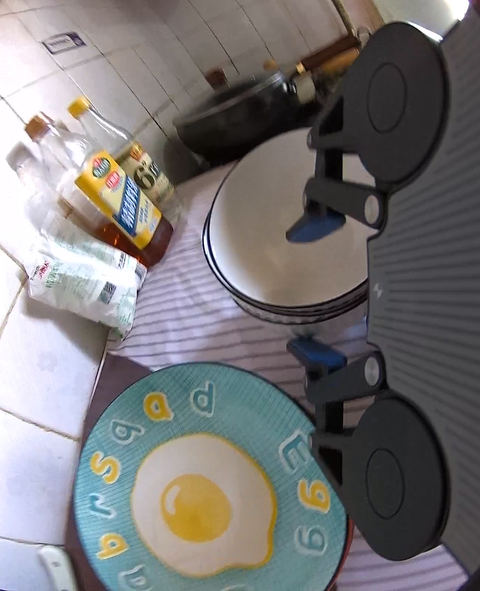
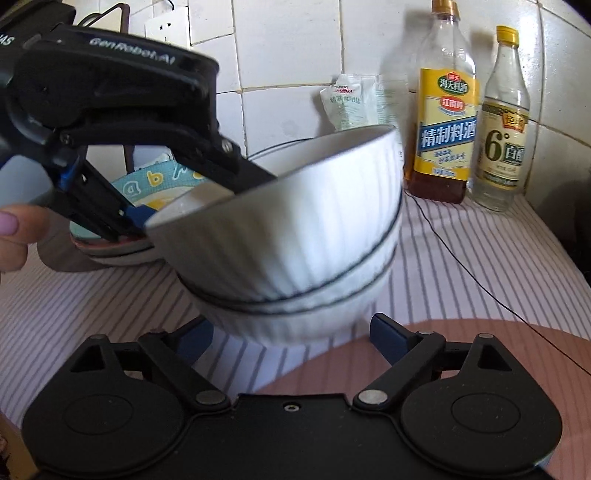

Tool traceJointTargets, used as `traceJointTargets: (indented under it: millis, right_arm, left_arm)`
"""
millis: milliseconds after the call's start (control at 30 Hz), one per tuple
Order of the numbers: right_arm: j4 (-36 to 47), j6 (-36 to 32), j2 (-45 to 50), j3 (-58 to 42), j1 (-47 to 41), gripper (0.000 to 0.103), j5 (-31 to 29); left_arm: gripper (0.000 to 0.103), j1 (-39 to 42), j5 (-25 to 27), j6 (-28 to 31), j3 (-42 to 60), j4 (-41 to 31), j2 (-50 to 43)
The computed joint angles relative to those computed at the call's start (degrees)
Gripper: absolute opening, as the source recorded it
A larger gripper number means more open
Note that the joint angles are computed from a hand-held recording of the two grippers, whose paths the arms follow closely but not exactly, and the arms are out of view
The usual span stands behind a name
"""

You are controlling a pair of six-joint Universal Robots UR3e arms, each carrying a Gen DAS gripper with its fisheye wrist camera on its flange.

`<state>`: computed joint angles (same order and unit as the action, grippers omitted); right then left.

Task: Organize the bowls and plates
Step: 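Grip the bowl stack rim with the left tool while the right tool grips the opposite rim, then lift and carry the white bowl stack with both tools over the blue egg plates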

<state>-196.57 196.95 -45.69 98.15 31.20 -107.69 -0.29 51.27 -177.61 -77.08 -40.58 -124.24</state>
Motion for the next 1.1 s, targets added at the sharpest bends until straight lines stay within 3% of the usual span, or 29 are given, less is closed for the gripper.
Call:
traceJointTargets:
  millis: [233, 367, 533, 800, 1100]
  right_arm:
    - [3.44, -2.42, 0.83, -3.43, -0.48, 0.095, 0.83]
    - [1.70, -1.24, 0.75, -2.35, -1.27, 0.096, 2.49]
    - [2.01, -2.03, 1.52, -3.63, -1.83, 0.097, 3.31]
    - [1.22, -2.71, -0.25, -1.14, -3.19, 0.096, 6.18]
    - [0.20, -2.74, -2.35, 0.60, -0.36, 0.096, 2.33]
  left_arm:
    - [0.042, -1.02, 2.56, -0.53, 2.84, -2.23, -1.60]
    - [0.042, -0.47, 1.34, -1.47, 0.89, -0.04, -0.99]
    - [0.042, -2.44, 5.17, -0.38, 2.02, 0.38, -1.36]
    - [0.041, -2.71, 5.98, 2.16, -0.68, 0.74, 0.92]
    - [0.041, -1.36, 4.66, 5.73, -7.32, 0.88, 7.83]
